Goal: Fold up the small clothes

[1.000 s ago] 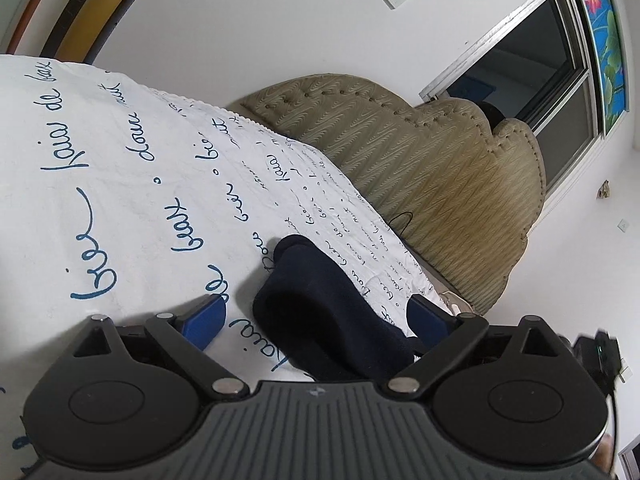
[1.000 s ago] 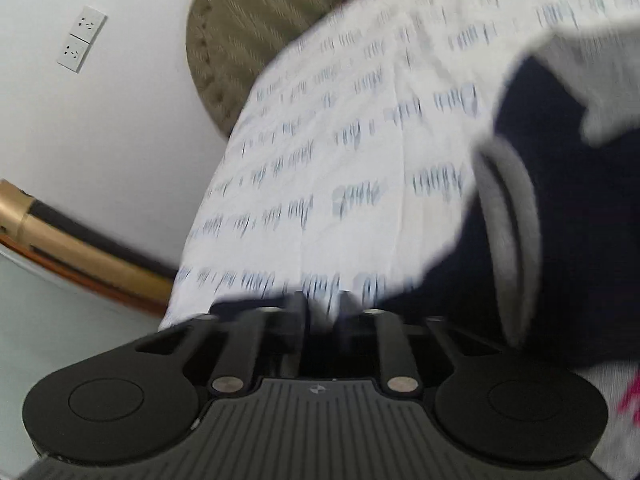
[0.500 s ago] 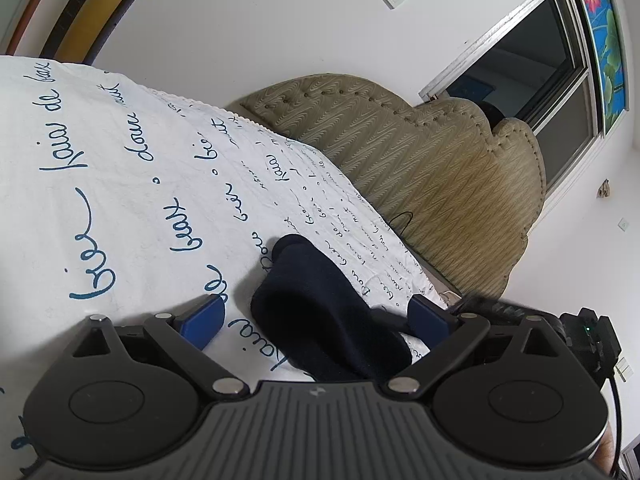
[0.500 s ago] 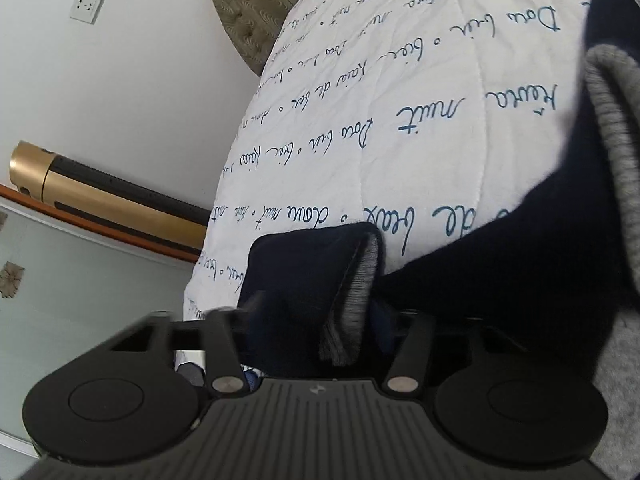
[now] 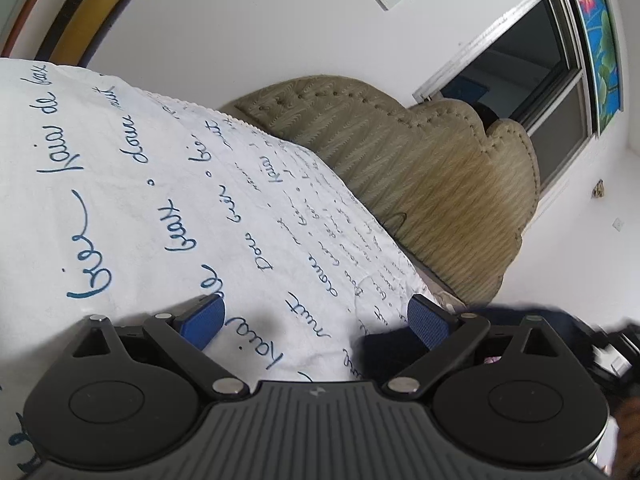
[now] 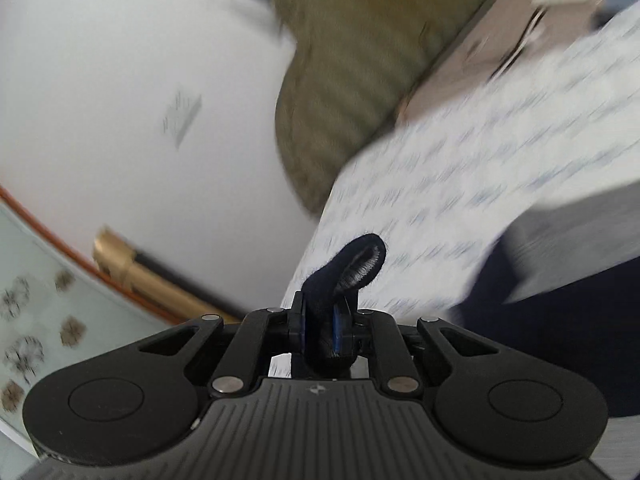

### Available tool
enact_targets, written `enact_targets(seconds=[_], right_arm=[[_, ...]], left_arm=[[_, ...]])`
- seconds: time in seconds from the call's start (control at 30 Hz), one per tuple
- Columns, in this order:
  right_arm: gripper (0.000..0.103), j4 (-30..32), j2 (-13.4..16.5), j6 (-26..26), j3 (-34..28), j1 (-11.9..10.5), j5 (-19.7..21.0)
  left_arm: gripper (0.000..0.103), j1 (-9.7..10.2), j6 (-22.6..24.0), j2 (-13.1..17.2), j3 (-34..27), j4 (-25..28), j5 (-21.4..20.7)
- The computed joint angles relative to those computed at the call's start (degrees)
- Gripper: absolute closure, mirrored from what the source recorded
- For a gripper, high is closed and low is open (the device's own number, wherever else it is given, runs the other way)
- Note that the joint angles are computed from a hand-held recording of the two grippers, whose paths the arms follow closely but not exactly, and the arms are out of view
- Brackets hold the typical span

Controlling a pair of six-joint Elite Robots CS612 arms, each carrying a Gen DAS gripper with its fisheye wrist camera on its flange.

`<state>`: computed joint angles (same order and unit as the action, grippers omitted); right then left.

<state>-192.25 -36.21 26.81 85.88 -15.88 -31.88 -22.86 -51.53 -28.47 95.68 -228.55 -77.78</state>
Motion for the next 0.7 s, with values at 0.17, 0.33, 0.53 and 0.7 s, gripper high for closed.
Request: enact_targets(seconds=[0.17,0.33,0.53,0.7], right_arm=[[0.086,-6.3,-2.5,4.1,8.1,-8.4,-7.3],[0.086,-7.7,-0.9,9.0,10.9,-12.1,-11.2],[0.086,-12.0,1.1,10.7,10.2,-11.8,-9.3],[0.086,-23.2,3.4,22.8,8.8,-14.2,-8.8]], left_arm=[[0.004,0.18,2.4,-0.8,-0.3,2.3,-3.5],[0.004,-0.44,7.2,-1.4,-3.2,7.4,-6.7],[0.004,-1.34,22.1,-1.9,-10.2,18.8,-17.4],[0.004,-3.31,35.8,-1.5,-14.0,27.7,-19.4]])
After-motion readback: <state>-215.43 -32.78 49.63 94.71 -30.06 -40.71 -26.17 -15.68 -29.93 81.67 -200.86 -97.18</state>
